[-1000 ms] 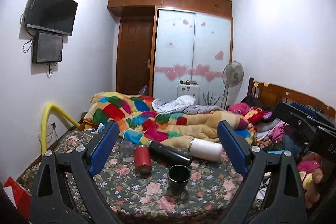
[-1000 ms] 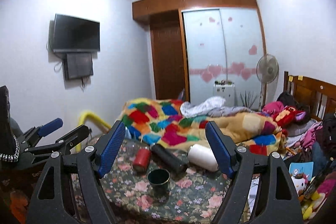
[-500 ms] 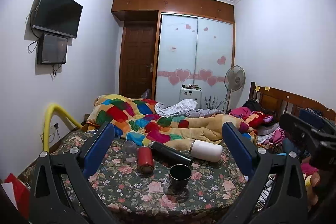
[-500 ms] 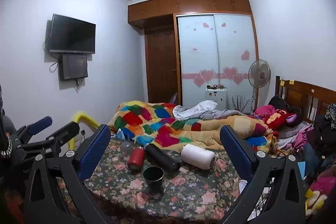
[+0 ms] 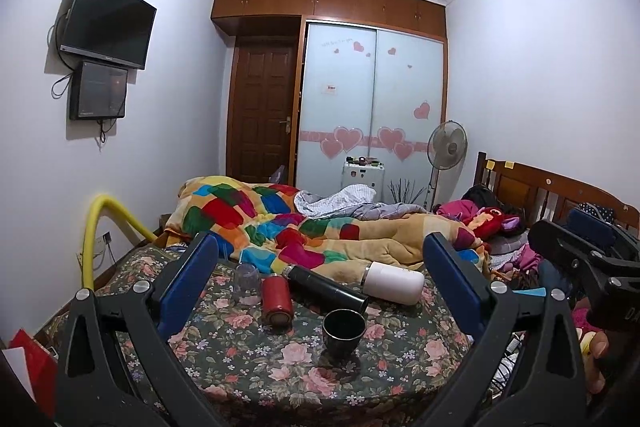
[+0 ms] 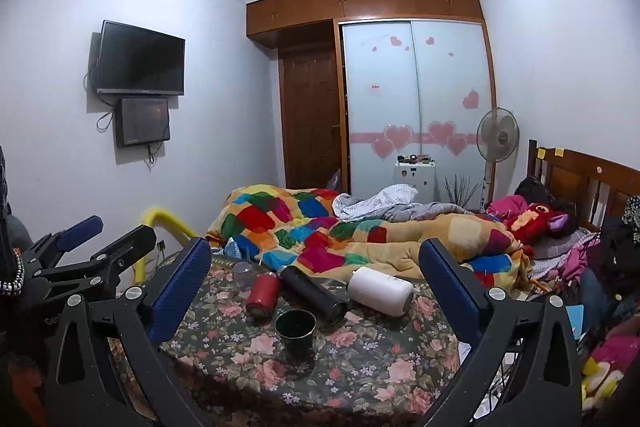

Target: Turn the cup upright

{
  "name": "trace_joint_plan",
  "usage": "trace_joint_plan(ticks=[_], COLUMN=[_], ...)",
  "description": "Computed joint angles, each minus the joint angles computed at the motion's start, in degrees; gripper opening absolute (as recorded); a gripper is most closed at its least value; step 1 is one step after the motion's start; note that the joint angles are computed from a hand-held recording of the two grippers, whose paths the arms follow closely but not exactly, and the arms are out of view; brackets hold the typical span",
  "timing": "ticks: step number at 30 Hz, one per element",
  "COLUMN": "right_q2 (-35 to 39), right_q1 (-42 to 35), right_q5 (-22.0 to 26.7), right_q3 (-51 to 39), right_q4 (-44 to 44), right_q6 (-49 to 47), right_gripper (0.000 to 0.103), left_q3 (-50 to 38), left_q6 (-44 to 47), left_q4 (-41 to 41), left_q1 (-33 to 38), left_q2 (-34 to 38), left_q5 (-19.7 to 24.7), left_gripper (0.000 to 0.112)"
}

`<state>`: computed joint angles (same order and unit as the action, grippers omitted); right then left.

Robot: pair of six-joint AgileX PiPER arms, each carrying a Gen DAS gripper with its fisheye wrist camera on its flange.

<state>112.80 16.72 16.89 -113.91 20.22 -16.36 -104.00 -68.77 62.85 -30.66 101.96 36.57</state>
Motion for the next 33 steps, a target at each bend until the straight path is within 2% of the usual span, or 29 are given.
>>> trace_joint_plan(ticks=[33], right_q2=[0.7], right_q1=[-0.4], right_q5=[2.0], right_q3=[-1.1], right_q4=[0.0], right_q6=[1.1], right_gripper=[0.103], left_q3=[-5.0], left_q6=[5.6], left_q4=[-4.2], left_q1=[-0.4], left_q2=[3.6], left_q5=[0.8], left_gripper=[0.103])
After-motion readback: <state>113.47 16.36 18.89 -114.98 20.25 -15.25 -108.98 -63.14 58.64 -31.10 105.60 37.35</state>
